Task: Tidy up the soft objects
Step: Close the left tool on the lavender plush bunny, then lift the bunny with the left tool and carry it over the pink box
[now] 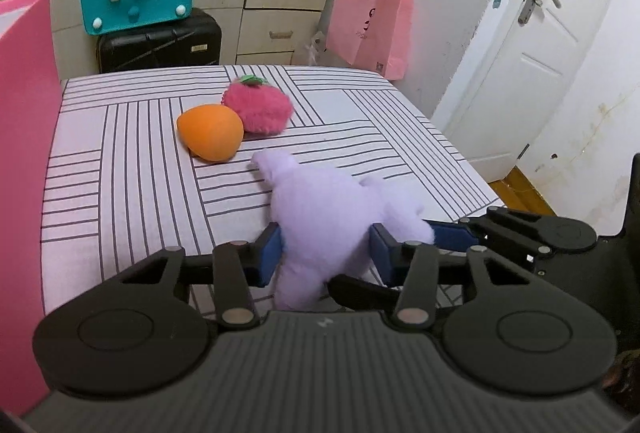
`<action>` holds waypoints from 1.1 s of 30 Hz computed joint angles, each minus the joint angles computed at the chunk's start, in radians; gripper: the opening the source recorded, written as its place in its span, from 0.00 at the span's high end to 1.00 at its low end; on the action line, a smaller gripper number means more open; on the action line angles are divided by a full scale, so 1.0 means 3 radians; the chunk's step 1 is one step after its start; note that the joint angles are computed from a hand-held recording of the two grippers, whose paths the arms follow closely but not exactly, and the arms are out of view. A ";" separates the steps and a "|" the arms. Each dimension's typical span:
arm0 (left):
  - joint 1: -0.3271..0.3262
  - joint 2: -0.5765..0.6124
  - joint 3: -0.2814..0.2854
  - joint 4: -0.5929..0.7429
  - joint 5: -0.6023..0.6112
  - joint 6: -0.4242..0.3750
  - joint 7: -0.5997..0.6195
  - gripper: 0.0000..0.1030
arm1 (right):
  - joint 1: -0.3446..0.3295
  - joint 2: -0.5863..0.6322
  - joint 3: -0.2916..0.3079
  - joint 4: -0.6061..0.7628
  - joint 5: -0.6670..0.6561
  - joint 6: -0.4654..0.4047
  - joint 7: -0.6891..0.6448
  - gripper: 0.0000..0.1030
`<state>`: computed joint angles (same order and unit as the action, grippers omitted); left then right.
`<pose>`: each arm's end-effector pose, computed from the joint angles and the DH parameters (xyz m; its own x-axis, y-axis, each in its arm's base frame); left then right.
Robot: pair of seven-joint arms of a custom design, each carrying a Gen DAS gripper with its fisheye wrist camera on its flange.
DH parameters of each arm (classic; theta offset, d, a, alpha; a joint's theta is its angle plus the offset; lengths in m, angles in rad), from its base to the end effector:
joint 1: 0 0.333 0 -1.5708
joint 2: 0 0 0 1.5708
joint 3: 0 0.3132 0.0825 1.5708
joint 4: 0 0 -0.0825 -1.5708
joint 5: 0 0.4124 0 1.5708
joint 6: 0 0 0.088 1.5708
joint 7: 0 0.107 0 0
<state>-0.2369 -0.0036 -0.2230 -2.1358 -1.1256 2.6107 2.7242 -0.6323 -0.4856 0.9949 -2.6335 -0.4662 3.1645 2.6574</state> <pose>0.5420 -0.2467 0.4318 -0.7319 -0.6265 0.2681 -0.5862 0.3782 -0.7164 0.4327 0.2062 0.3858 -0.1022 -0.9920 -0.0738 -0.6321 0.1220 -0.7652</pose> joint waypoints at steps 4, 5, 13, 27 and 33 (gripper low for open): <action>-0.0009 -0.0061 0.0005 -0.0057 0.0008 0.0027 0.0032 0.55 | 0.0033 -0.0060 0.0015 -0.0017 0.0007 -0.0025 0.0018 0.32; -0.0011 -0.0085 0.0011 -0.0074 0.0003 0.0017 0.0040 0.55 | 0.0056 -0.0071 0.0002 -0.0020 0.0007 -0.0038 0.0018 0.32; -0.0005 -0.0291 0.0120 -0.0170 0.0081 -0.0237 0.0057 0.55 | 0.0504 -0.0174 -0.0334 -0.0048 -0.0143 -0.0270 0.0021 0.30; -0.0012 -0.0899 0.0407 -0.0555 0.0165 -0.0659 0.0082 0.55 | 0.1380 -0.0405 -0.0825 -0.0047 -0.0473 -0.0772 0.0338 0.23; 0.0035 -0.1190 0.0541 -0.0727 0.0448 -0.0761 -0.0029 0.55 | 0.1662 -0.0339 -0.0948 0.0047 -0.0623 -0.0810 0.0517 0.22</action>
<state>-0.2263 -0.3606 -0.0607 -2.3540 -0.9912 2.3824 2.7155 -0.1338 -0.5874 0.7104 -2.6193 -0.6533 2.9214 2.8127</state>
